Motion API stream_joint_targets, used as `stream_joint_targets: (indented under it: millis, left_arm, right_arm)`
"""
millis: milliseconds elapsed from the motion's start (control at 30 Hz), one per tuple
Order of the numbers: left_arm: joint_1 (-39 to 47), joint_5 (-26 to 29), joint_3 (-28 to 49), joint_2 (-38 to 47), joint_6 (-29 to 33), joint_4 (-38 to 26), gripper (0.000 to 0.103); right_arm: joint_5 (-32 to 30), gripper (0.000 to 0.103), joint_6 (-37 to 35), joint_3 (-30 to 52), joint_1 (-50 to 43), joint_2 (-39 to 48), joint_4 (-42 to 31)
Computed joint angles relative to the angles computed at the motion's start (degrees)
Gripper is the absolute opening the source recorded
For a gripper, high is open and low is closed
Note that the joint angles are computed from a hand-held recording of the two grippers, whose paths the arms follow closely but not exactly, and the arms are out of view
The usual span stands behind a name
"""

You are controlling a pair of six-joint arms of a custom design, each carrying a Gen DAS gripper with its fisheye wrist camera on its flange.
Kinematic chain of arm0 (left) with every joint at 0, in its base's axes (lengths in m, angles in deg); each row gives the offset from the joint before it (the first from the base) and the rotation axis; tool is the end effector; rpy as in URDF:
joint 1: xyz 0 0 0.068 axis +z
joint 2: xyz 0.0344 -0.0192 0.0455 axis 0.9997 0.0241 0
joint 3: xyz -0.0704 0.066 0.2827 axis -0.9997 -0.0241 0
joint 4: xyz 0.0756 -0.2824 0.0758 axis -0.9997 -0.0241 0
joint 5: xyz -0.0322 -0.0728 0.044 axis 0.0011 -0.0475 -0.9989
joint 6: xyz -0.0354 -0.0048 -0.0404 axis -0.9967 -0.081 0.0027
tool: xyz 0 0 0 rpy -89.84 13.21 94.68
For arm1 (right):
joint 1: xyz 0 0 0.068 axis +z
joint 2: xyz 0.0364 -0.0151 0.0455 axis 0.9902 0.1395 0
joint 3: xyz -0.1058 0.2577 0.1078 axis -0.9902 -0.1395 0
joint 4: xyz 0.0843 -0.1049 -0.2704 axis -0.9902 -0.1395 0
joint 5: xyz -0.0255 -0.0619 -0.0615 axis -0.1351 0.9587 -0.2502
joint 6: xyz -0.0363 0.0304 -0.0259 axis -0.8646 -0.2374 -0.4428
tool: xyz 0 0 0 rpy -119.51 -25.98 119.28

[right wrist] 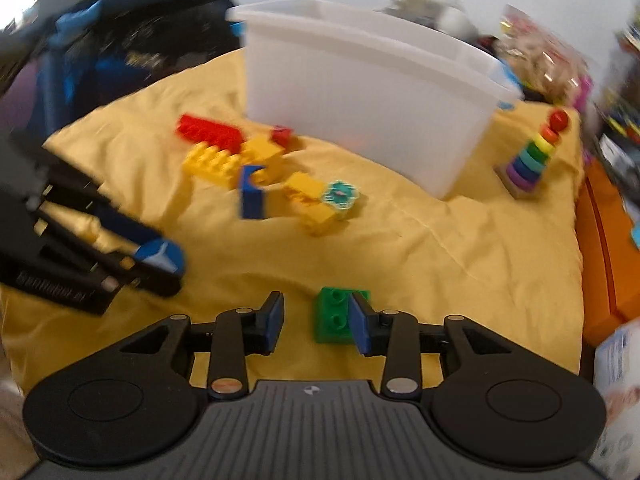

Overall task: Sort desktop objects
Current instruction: 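Grasp the green Duplo brick with the right tool while the left tool grasps the blue airplane disc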

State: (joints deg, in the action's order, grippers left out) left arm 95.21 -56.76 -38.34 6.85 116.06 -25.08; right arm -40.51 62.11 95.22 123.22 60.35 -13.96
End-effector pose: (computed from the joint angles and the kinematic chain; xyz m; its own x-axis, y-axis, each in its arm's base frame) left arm 0.2808 0.0145 0.1572 -0.6839 0.4403 -0.5817 0.6191 0.7721 -0.1435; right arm 0.2281 0.1821 0.1585 -0.7147 -0.2738 -0.6435 -0.2505 0.9593 -0.1299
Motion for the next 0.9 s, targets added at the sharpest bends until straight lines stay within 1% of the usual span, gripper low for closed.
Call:
stream_joint_targets:
  millis: [133,233,300,333,400,533,733,833,900]
  left_arm:
    - [0.2,0.2,0.8,0.5,-0.6,-0.9,0.043]
    - [0.2,0.3,0.2,0.2,-0.1,-0.3,0.043]
    - [0.1,0.2,0.2,0.2,0.4,-0.2,0.043]
    - [0.1,0.3,0.2,0.2,0.4,-0.1,0.043]
    - [0.2,0.4,-0.1,0.1,0.6,0.2,0.043]
    - [0.2,0.4,-0.1,0.0,0.6,0.2,0.043]
    - [0.3,0.6,-0.1,0.1,0.9,0.0,0.043]
    - [0.5,0.8,0.2,0.3,1.1,-0.3,0.043]
    - [0.6,1.0,0.2,0.4,1.2,-0.4,0.043]
  right_arm:
    - [-2.7,0.046,3.9,-0.7,-3.8,0.3,1.0]
    - [-4.7,0.047,3.9,-0.5,-5.7,1.5,2.0]
    - [-8.3,0.046,4.0,0.4,-7.8,3.5,1.3]
    - [-9.4,0.047,5.2,-0.1,-8.2,3.4,1.9]
    - [-9.0,0.046,6.4,-1.0,-7.7,2.4,2.4]
    - [-7.1,0.042,5.3,-1.5,-6.5,2.1,2.6]
    - [-7.2,0.043,6.1,-1.9,-7.2,0.4,3.1]
    - [-9.5,0.043,6.3,-3.1,-8.3,-1.6,4.4]
    - [-13.6,0.045,8.2,-4.3,-9.9,-3.4,5.6]
